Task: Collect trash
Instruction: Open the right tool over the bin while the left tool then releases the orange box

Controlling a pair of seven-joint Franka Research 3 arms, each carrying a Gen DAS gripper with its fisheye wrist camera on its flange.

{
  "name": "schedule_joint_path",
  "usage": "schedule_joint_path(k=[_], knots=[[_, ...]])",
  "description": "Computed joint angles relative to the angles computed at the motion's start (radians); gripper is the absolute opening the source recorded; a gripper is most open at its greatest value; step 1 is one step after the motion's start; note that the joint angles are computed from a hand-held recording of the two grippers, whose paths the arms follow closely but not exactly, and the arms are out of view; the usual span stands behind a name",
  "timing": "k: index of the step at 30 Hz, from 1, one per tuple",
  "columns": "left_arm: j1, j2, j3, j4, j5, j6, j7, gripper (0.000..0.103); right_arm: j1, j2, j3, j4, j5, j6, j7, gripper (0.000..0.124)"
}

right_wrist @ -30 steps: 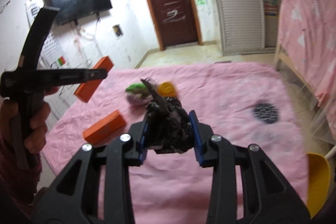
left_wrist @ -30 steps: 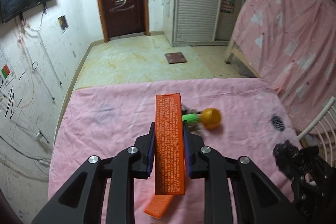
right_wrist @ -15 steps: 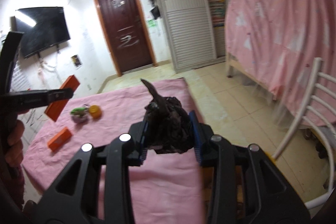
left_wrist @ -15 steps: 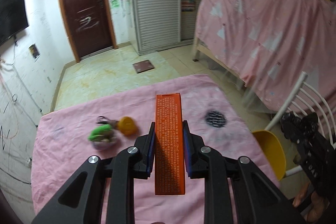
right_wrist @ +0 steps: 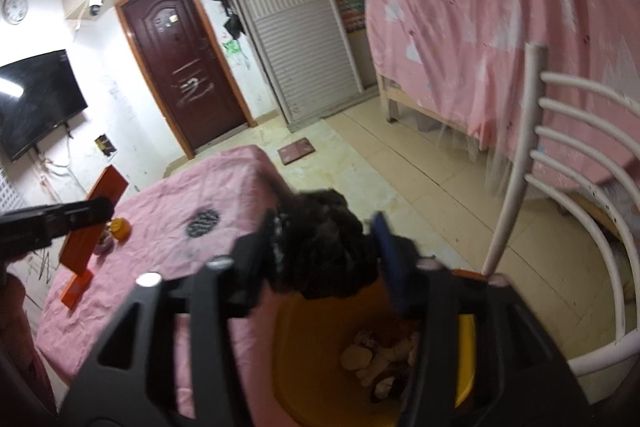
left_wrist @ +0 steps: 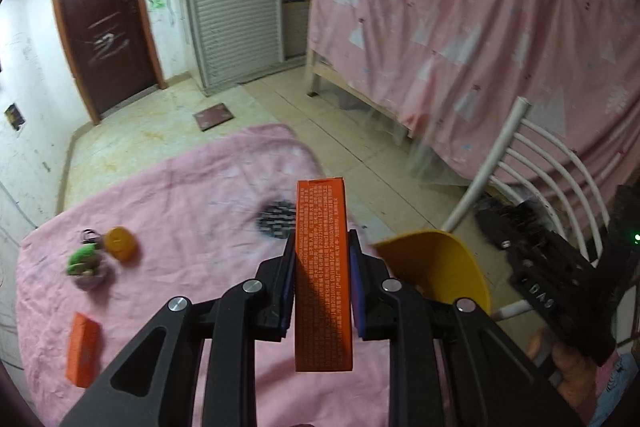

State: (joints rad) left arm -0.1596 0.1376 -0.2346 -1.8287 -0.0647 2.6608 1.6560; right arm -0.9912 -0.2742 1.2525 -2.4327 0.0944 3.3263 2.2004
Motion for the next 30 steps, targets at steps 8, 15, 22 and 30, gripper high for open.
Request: schedule_joint_path(k=[8, 15, 22, 30], knots=[[-0.004, 0.039, -0.068, 0.025, -0.163, -0.016, 0.159, 0.016, 0.038, -0.075, -0.058, -0.063, 0.091, 0.045, 0.039, 0.069], [0.009, 0.083, -0.126, 0.054, -0.463, -0.032, 0.415, 0.028, 0.090, -0.109, -0.107, -0.112, 0.195, 0.089, 0.042, 0.075], [-0.014, 0.085, -0.108, 0.040, -0.443, -0.013, 0.402, 0.041, 0.087, -0.085, -0.089, -0.092, 0.236, 0.092, -0.020, 0.077], [0.013, 0.059, -0.088, 0.015, -0.446, -0.018, 0.385, 0.047, 0.072, -0.074, -0.050, -0.067, 0.249, 0.095, -0.058, 0.082]])
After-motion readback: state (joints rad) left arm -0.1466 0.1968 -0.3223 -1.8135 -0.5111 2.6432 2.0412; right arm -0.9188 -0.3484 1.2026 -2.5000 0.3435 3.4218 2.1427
